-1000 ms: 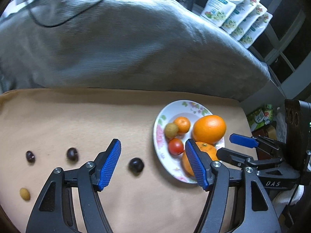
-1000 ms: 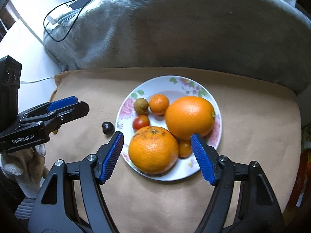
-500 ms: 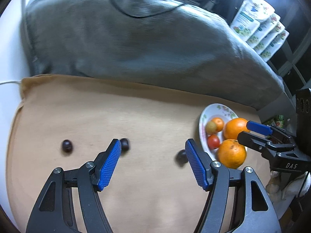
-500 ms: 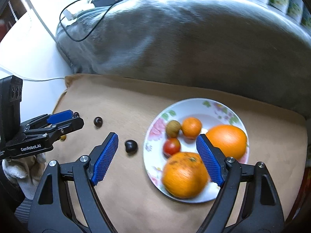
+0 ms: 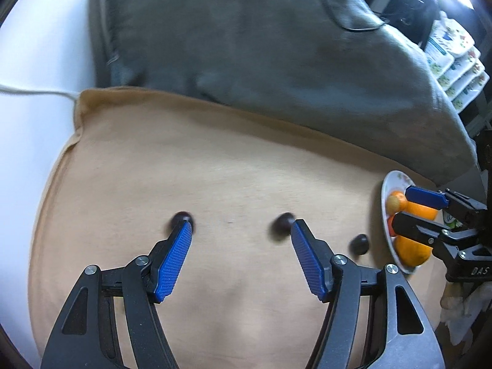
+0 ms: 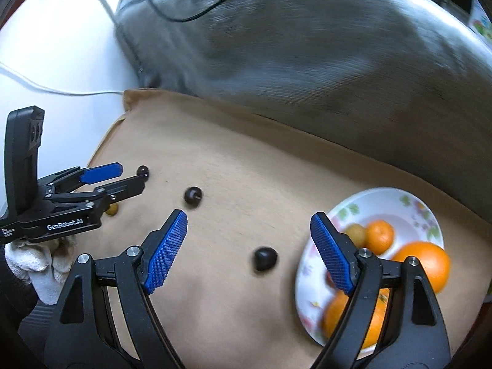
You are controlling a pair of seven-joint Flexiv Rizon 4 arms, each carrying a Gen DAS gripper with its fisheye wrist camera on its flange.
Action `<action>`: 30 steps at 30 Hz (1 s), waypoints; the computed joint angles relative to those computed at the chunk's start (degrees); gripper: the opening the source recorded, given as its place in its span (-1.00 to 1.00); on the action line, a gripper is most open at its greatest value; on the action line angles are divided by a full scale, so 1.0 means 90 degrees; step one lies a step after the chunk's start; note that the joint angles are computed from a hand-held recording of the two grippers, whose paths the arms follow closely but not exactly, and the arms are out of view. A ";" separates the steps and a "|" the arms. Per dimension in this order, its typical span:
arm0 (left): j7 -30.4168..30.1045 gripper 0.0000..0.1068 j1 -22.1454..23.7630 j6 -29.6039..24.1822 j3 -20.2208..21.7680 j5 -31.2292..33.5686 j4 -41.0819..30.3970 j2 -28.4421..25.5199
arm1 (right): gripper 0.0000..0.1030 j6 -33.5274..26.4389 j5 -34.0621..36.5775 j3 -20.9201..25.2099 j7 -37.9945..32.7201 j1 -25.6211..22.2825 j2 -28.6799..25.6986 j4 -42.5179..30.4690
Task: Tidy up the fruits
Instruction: 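Move both grippers from the plate toward the dark purple berries, then close the left gripper on a dark berry while the right gripper grasps another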
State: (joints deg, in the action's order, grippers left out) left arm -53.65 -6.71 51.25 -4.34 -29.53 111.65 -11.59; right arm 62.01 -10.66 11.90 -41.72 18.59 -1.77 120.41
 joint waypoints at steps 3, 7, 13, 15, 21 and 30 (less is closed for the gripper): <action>-0.0069 -0.03 0.0053 -0.0005 0.0048 0.0078 -0.0052 -0.0102 | 0.65 0.0090 0.0068 0.0002 -0.0193 0.0060 -0.0256 -0.0217; -0.0116 -0.08 0.0141 -0.0039 0.0064 0.0074 -0.0078 -0.0187 | 0.65 0.0077 0.0167 0.0015 -0.0460 0.0136 -0.0546 -0.0489; -0.0151 -0.25 0.0268 -0.0153 0.0089 0.0120 -0.0148 -0.0299 | 0.48 -0.0074 0.0530 0.0068 -0.0877 0.0190 -0.0937 -0.0897; -0.0125 -0.32 0.0296 -0.0172 0.0083 0.0118 -0.0157 -0.0324 | 0.38 -0.0110 0.0659 0.0088 -0.0990 0.0197 -0.1065 -0.1028; -0.0051 -0.41 0.0349 -0.0247 0.0057 0.0089 -0.0192 -0.0403 | 0.15 -0.0305 0.0841 0.0120 -0.1271 0.0239 -0.1343 -0.1329; -0.0026 -0.49 0.0359 -0.0258 0.0036 0.0115 -0.0229 -0.0504 | 0.01 -0.0445 0.0891 0.0096 -0.1371 0.0289 -0.1645 -0.1562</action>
State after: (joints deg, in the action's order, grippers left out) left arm -53.88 -3.48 48.93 -4.01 -28.49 109.58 -16.12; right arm 58.01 -2.64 12.76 -54.06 21.19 -16.57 106.35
